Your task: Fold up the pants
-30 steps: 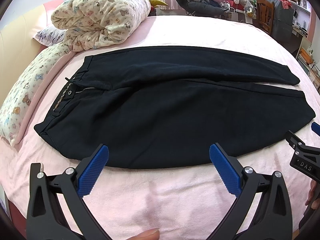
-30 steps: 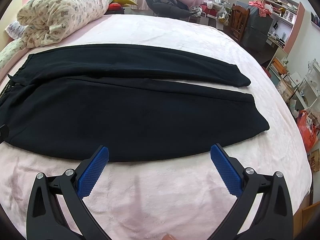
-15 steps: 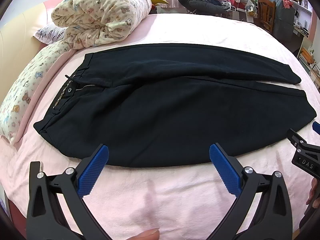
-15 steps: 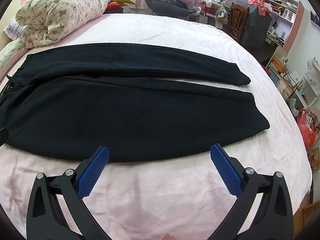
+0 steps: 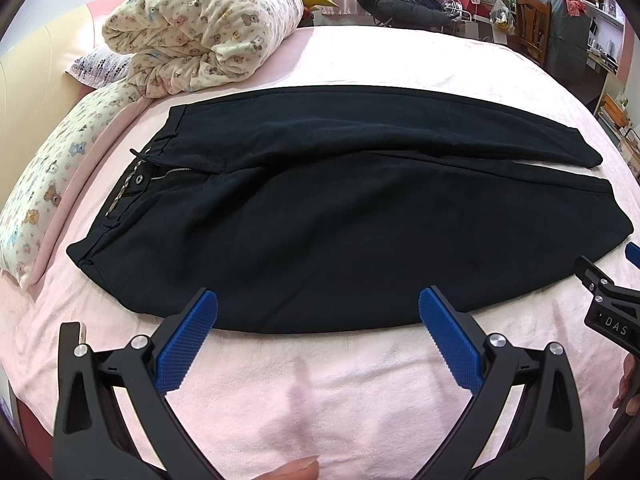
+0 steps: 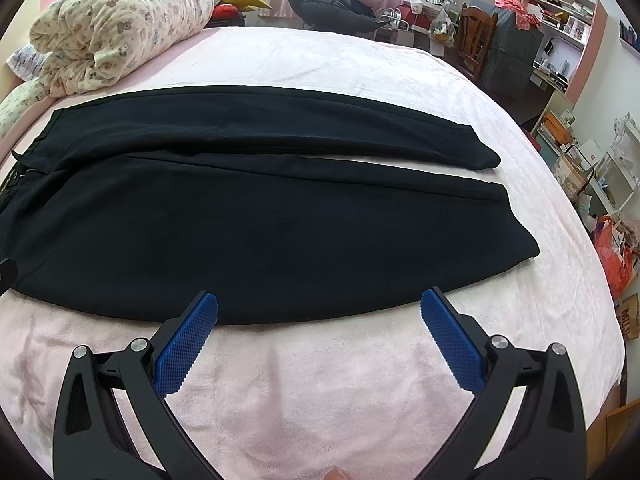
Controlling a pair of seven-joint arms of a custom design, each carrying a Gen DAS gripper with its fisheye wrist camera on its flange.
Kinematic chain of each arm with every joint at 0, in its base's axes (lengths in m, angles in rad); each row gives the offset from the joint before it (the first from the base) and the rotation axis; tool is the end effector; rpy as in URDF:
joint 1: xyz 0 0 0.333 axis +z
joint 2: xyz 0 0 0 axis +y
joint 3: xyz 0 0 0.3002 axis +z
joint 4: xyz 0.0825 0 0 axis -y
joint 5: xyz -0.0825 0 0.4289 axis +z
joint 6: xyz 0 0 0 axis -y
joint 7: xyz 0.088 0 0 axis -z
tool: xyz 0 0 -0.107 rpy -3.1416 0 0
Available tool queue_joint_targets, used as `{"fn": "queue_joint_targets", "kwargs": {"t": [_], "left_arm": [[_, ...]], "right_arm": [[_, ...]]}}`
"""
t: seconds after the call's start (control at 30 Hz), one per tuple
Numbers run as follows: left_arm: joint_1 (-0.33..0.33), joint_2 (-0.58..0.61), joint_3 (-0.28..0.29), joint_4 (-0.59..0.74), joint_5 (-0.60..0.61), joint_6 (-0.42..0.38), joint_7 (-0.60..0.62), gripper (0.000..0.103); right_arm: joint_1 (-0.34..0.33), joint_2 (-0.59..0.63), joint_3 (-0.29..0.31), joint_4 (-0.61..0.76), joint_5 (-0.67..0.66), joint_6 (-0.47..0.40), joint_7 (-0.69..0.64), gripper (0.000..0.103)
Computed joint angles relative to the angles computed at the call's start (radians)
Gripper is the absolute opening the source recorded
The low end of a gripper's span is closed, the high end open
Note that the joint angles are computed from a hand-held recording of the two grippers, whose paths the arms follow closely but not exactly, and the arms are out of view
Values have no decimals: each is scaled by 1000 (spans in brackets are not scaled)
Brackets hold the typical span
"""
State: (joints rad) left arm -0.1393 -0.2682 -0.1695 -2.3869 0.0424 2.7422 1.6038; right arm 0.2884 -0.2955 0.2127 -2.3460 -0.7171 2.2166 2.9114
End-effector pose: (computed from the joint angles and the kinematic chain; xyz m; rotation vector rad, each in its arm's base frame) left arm 0.5166 -0.1688 0.4536 -1.4782 2.1915 -0.6139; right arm 0.4645 0.2318 0.4334 -1.4822 2.3414 -0.9195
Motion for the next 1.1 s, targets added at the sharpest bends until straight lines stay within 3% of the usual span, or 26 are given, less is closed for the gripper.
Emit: {"fn": "queue_joint_targets", "kwargs": {"t": [1.1], "left_arm": [[7,20,-6,12,17,-7,-33,101]], "right_arm": [[-9,-19,-3,-23,12,15,-4,102]]}}
